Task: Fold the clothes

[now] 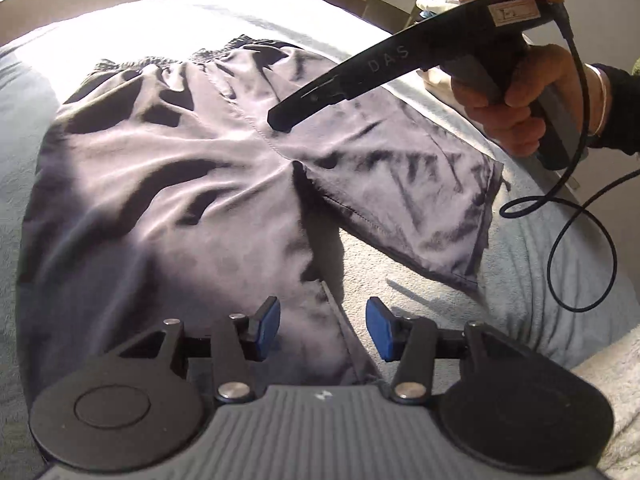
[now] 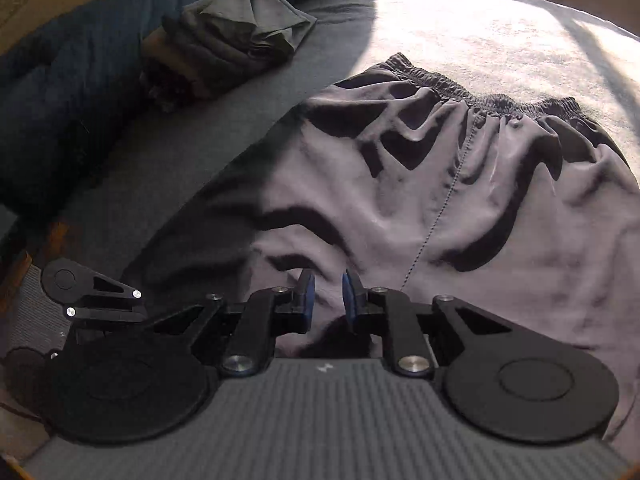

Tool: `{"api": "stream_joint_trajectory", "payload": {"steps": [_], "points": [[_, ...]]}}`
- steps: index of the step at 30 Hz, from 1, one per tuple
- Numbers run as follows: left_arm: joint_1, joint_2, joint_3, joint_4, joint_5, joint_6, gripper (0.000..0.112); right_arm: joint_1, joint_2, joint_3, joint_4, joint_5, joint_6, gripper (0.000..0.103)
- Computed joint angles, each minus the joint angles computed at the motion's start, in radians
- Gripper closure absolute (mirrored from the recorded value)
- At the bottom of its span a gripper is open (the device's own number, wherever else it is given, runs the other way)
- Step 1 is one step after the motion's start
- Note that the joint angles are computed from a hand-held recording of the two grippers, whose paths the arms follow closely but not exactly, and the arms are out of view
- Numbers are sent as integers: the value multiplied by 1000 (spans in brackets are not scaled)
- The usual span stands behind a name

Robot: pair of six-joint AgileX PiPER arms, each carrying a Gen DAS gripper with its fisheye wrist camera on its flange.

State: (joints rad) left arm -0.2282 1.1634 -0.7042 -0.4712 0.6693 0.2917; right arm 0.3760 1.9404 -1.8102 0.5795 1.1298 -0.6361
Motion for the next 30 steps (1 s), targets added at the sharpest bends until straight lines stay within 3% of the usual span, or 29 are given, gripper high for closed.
{"api": "stream_joint_trajectory", "payload": {"steps": [4, 10, 15, 17, 19, 26, 30], "points": [[8, -47, 59, 82, -22, -140, 63, 39, 34, 65, 96, -130, -63, 88], [-2, -43, 61, 192, -25, -278, 63, 96, 95, 223, 79, -340, -139, 87], [-17, -33, 52, 259, -46, -376, 60, 59, 38, 207, 111, -298, -47, 83], [-44, -24, 46, 314, -62, -441, 59, 35, -8, 230, 144, -303, -45, 73], [-61, -8, 33, 354, -68, -493, 57, 8, -57, 267, 187, -319, -50, 70], [-106, 29, -6, 544, -41, -753, 43, -39, -153, 349, 164, -341, 19, 27], [-148, 60, -36, 684, 27, -953, 37, -43, -168, 370, 136, -362, 51, 17]]}}
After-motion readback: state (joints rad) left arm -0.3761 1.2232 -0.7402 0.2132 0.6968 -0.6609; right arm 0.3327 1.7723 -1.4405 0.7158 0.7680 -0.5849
